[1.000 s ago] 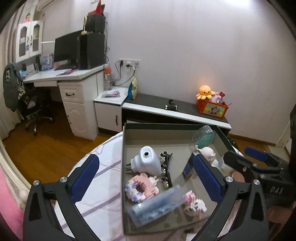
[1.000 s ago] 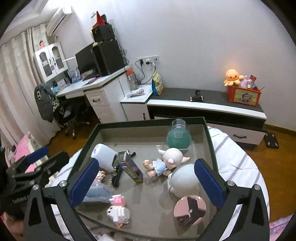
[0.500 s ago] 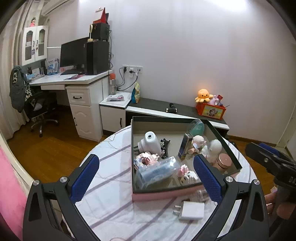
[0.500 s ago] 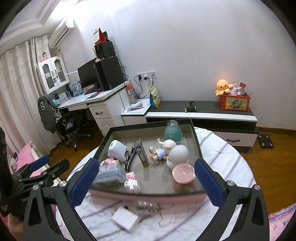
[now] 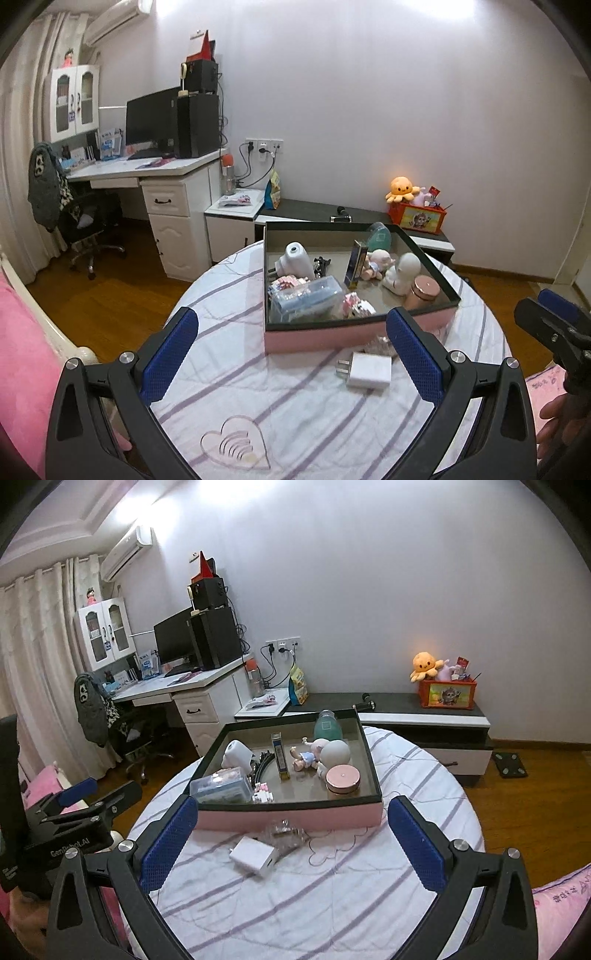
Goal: Organize rigid objects
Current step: 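Withdraw both tools from the box back over the table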
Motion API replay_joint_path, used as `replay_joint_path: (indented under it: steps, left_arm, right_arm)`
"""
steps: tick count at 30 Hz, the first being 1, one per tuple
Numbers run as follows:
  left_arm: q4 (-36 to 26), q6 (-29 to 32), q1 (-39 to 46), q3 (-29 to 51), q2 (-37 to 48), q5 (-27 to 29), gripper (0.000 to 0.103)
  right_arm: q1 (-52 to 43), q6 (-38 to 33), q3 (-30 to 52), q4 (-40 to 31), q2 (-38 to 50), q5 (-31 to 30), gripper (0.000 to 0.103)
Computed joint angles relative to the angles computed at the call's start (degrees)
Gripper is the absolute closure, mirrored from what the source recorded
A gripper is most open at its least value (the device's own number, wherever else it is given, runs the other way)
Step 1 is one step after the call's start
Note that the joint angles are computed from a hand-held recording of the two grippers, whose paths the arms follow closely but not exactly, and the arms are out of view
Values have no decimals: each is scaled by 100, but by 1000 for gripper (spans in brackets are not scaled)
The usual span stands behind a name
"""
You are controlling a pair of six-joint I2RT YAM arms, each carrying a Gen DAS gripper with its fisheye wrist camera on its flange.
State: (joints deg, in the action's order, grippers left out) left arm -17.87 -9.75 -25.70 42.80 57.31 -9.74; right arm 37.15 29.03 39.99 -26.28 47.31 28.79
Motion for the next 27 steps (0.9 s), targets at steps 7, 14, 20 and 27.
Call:
replay_joint_path:
  steps: [7, 14, 20, 27]
  left_arm:
    - [-464, -144, -286, -185, -579, -235, 0]
    - [-711, -283, -401, -338, -917, -340, 0]
    - [-841, -335, -474, -380, -1075, -386, 0]
    - [-885, -379, -573, -468, -1127, -401, 0]
  right_arm:
    - [679, 424, 16, -421, -121, 663, 0]
    - [972, 683, 70, -714, -108, 987, 0]
    - [1110, 803, 94, -890, -102, 1138, 0]
    - [1055, 860, 62, -979, -74, 1094, 0]
